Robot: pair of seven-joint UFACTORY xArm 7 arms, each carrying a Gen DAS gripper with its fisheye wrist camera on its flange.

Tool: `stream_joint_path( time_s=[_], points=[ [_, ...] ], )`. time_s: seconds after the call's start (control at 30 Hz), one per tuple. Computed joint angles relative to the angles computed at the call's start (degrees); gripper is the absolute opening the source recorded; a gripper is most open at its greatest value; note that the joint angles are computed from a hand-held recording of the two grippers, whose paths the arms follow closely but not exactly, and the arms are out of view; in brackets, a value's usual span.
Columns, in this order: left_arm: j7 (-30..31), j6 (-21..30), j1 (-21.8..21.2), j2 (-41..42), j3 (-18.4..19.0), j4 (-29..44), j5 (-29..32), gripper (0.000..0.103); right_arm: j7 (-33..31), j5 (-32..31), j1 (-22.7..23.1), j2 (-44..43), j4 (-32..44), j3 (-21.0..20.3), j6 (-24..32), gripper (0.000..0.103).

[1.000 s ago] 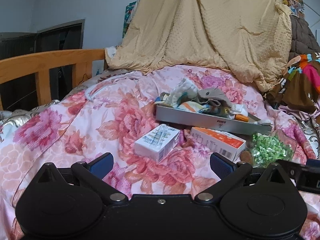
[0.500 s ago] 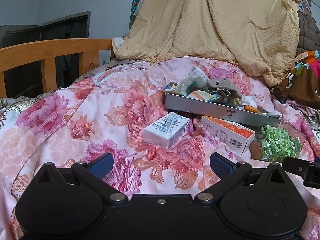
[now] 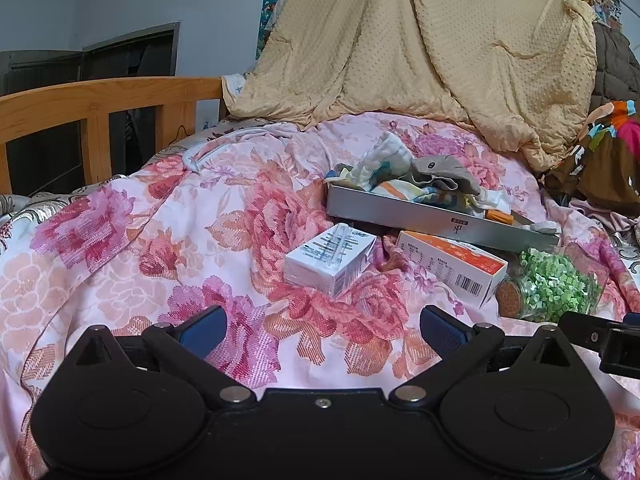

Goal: Organize soft objects

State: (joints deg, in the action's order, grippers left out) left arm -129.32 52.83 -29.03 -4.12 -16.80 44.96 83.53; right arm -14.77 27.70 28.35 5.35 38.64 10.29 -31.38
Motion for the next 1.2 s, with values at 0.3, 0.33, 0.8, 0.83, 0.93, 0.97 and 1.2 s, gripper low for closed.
stream_joint_path(
  time_s=[0.3,0.33,0.8,0.83,0.93,0.97,1.2],
  points=[
    [-0.17,-0.11,0.02,-0.06,0.02,-0.05,0.15,0.102,-0.02,0.06,0.10,0.05,0.02,-0.01,-0.03,0.103],
    [-0.30,0.00,-0.03,0.07,-0.04,-0.02,0.23,0.102,-0.09,0.11,0.12,0.07,0.05,-0.01,-0.03,0.103],
    [-0.58,0.10,-0.25,0.18,0.03,-0.04,0.34,0.102,-0.02,0.06,0.16,0.10,0.01,-0.01,-0.03,0.103],
    [-0.60,0.12,-0.25,0.15,0.03,-0.07,0.37,0.102,-0.06,0.13,0.18,0.08,0.03,-0.01,0.03,0.103],
    [-0.64,0.12,-0.26,0.17,0.04,-0.07,0.40,0.102,-0.27,0.35,0.33,0.20,0.08,0.02,0.00,0.103],
    [-0.64,0.12,-0.26,0.17,0.04,-0.07,0.40,0.102,-0.34,0.46,0.40,0.26,0.11,0.04,-0.06,0.103],
    [-0.68,0.26,-0.34,0.32,0.02,0.02,0.35,0.102,-0.07,0.09,0.28,0.23,0.09,-0.06,0.03,0.103]
  ],
)
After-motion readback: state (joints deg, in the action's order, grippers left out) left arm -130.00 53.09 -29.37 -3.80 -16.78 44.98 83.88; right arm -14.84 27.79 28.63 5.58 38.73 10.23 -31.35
